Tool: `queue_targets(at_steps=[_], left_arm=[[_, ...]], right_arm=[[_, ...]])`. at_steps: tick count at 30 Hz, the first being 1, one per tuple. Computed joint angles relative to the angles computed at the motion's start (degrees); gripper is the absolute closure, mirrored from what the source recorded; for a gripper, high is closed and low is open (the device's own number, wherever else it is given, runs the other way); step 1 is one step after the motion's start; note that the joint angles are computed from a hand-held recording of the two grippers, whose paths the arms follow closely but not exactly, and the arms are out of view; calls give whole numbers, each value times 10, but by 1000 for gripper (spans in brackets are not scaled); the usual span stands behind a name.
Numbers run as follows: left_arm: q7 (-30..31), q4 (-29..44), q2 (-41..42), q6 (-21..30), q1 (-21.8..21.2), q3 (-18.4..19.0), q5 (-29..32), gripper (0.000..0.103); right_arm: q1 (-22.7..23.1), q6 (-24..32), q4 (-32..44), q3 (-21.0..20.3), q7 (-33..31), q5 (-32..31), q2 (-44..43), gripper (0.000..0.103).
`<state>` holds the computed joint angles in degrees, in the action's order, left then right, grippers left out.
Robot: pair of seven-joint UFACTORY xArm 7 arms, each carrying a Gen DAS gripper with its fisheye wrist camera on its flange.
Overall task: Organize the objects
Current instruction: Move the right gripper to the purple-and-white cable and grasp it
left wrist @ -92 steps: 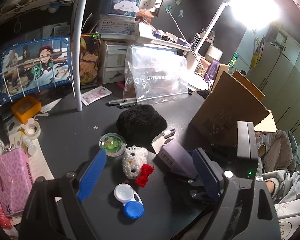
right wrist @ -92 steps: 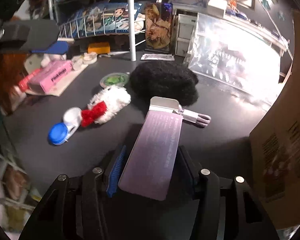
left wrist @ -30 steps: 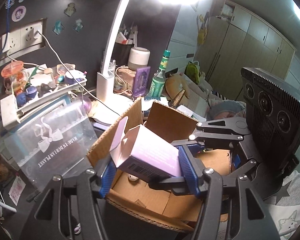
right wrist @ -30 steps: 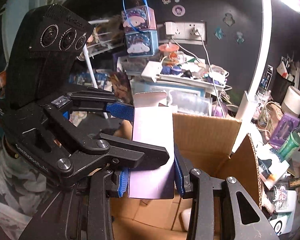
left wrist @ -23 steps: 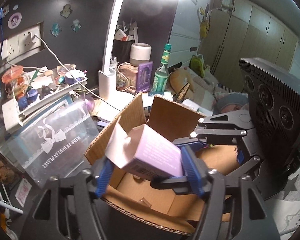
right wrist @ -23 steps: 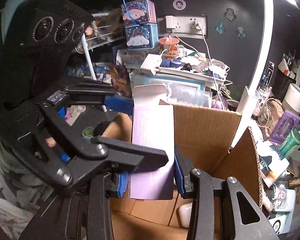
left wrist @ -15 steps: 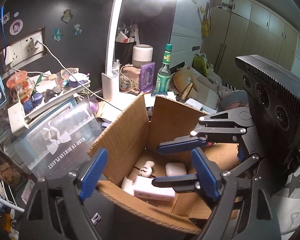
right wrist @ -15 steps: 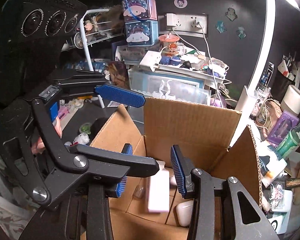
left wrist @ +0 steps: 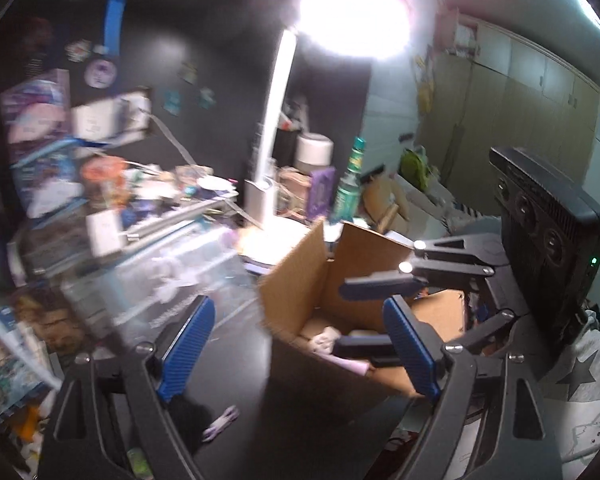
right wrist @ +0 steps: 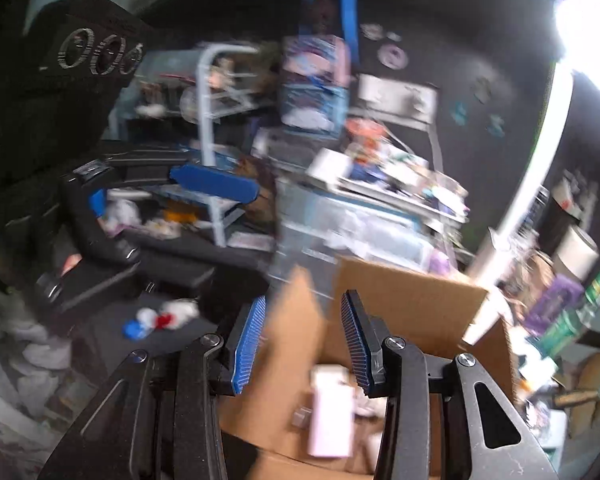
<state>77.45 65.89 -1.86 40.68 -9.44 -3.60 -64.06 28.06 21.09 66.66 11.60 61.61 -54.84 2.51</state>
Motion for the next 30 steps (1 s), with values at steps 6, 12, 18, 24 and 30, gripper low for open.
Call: queue_targets(at_steps=[6, 12, 18, 24, 30], left_arm=[[44, -61, -41, -11, 33, 42, -57, 15], [77, -108, -35, -30, 61, 63, -94, 15], [103, -135, -4, -6, 86, 62, -121, 15], [107, -130, 35, -15, 100, 45, -123, 15], [104, -118, 47, -5, 110, 35, -118, 15]], right_arm=[[40, -69, 74, 5, -42, 30, 87, 67], [48, -106, 132, 33, -146, 161, 196, 67], [185, -7, 191, -136, -41, 114, 280, 67], [223, 73, 230, -189, 46, 16, 320, 63], [140, 51, 262, -125, -52, 135, 353, 55]])
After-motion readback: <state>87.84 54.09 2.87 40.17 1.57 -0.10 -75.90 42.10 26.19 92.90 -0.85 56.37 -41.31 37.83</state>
